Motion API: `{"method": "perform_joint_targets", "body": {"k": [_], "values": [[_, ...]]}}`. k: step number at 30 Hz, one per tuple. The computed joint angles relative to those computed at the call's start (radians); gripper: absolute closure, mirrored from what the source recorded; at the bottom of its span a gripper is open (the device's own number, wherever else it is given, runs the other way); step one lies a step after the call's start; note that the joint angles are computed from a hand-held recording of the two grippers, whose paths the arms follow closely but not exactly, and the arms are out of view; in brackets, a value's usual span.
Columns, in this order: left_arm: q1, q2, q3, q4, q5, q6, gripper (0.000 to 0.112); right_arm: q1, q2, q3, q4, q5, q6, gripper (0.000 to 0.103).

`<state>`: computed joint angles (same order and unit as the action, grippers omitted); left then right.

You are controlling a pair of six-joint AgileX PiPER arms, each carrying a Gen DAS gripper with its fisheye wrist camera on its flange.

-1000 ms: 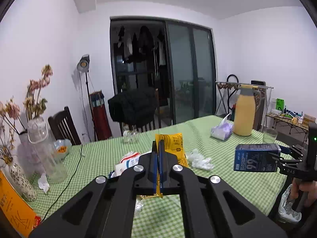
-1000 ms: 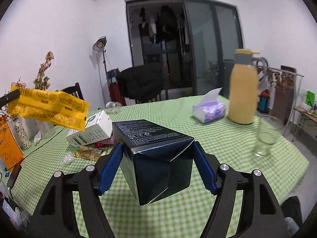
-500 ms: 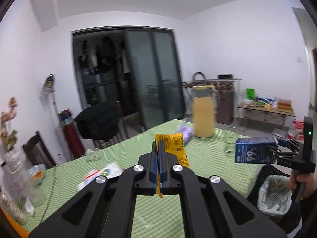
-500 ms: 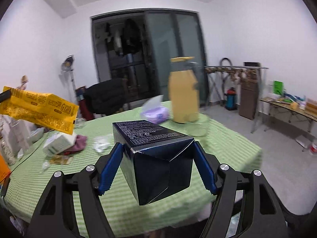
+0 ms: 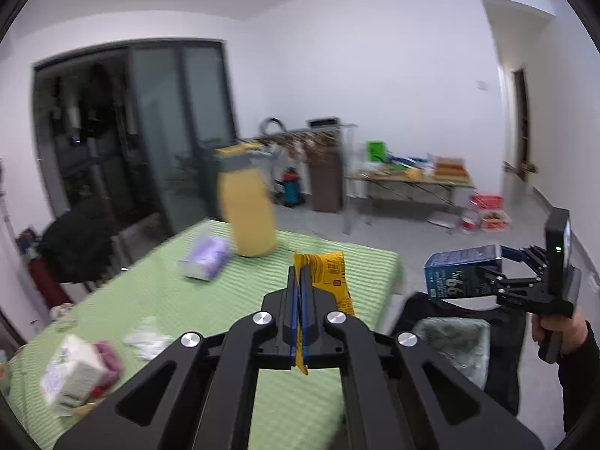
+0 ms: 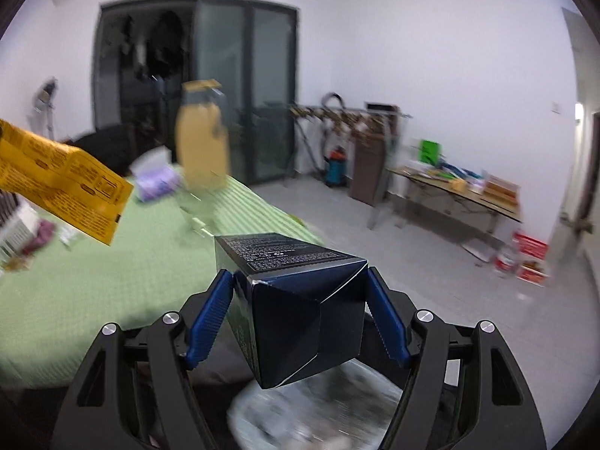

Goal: Collect trash
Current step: 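Lift and carry the blue carton and yellow wrapper over the trash bag, then open the right tool to drop the blue carton while the left tool releases the wrapper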

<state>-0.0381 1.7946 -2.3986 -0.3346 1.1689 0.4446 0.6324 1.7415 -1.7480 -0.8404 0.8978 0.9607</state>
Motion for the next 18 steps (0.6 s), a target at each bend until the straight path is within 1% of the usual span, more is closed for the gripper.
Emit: {"method": "perform_joint_targets", "body": {"k": [3,5,8,10,11,14,16,18], "values": [[-0.096,0.005,0.082,0.009,-0.031,-0.002,0.112,-0.031,-0.04,0.097,0.005,0.024,0.019,0.034],[-0.14,0.025,0.091,0.017,-0.033,-0.016,0.112,-0.056,-0.06,0.163,0.017,0.019,0.032,0.035],[-0.213,0.073,0.113,0.025,-0.033,-0.054,0.112,-0.108,-0.067,0.226,0.055,-0.021,0.02,0.037],[-0.253,0.099,0.13,0.038,-0.035,-0.074,0.112,-0.149,-0.046,0.257,0.093,-0.059,0.016,0.039],[-0.264,0.106,0.148,0.035,-0.032,-0.071,0.112,-0.161,-0.032,0.266,0.101,-0.065,0.026,0.04],[-0.32,0.125,0.221,0.058,-0.048,-0.067,0.112,-0.218,0.025,0.293,0.169,-0.137,0.012,0.042],[-0.348,0.151,0.226,0.078,-0.046,-0.075,0.112,-0.25,0.064,0.309,0.216,-0.185,0.009,0.043],[-0.372,0.173,0.233,0.094,-0.051,-0.077,0.112,-0.266,0.09,0.314,0.255,-0.216,0.007,0.044]]}}
